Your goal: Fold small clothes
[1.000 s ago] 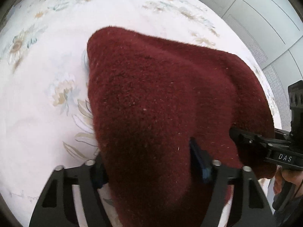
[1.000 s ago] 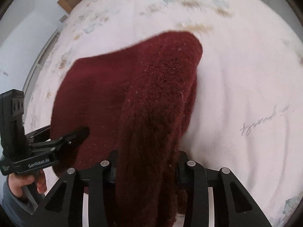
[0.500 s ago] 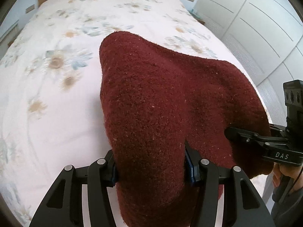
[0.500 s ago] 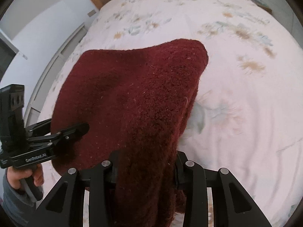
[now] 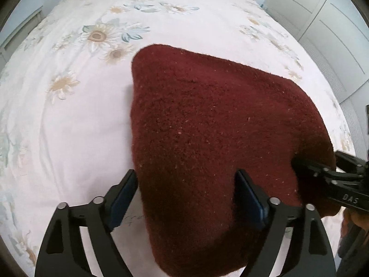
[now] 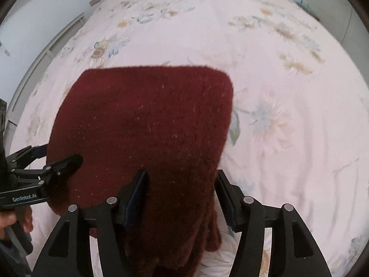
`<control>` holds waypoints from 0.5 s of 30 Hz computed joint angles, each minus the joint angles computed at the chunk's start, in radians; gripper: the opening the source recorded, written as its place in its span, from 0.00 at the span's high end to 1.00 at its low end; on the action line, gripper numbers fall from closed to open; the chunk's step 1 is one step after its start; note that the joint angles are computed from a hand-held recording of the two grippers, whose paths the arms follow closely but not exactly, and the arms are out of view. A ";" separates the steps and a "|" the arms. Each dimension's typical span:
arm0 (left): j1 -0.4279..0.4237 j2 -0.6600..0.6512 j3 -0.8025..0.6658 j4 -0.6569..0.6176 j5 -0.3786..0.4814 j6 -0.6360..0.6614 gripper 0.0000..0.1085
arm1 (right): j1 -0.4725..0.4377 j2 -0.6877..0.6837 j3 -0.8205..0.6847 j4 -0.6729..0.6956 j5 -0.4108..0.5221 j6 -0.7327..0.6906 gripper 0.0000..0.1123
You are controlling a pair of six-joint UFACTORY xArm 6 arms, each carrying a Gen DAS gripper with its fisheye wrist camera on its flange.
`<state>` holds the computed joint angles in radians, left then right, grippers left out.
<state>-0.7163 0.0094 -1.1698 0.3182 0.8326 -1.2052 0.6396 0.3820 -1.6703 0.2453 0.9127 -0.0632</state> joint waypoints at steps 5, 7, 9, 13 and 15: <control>-0.039 -0.011 -0.045 0.024 0.083 -0.038 0.06 | -0.017 -0.067 0.081 0.007 -0.058 -0.041 0.27; -0.054 -0.025 -0.029 0.037 0.078 -0.059 0.06 | -0.015 -0.091 0.112 -0.011 -0.075 -0.044 0.24; -0.064 -0.048 -0.012 0.043 0.087 -0.066 0.06 | -0.013 -0.110 0.143 -0.028 -0.098 -0.043 0.19; -0.087 -0.032 -0.038 0.083 0.134 -0.089 0.06 | -0.044 -0.173 0.252 -0.038 -0.141 -0.058 0.09; -0.095 -0.022 -0.030 0.086 0.123 -0.111 0.06 | -0.059 -0.175 0.278 -0.035 -0.156 -0.059 0.09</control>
<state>-0.8117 -0.0123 -1.2001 0.4037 0.9552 -1.3164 0.5804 0.2066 -1.3920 0.2103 0.7572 -0.1217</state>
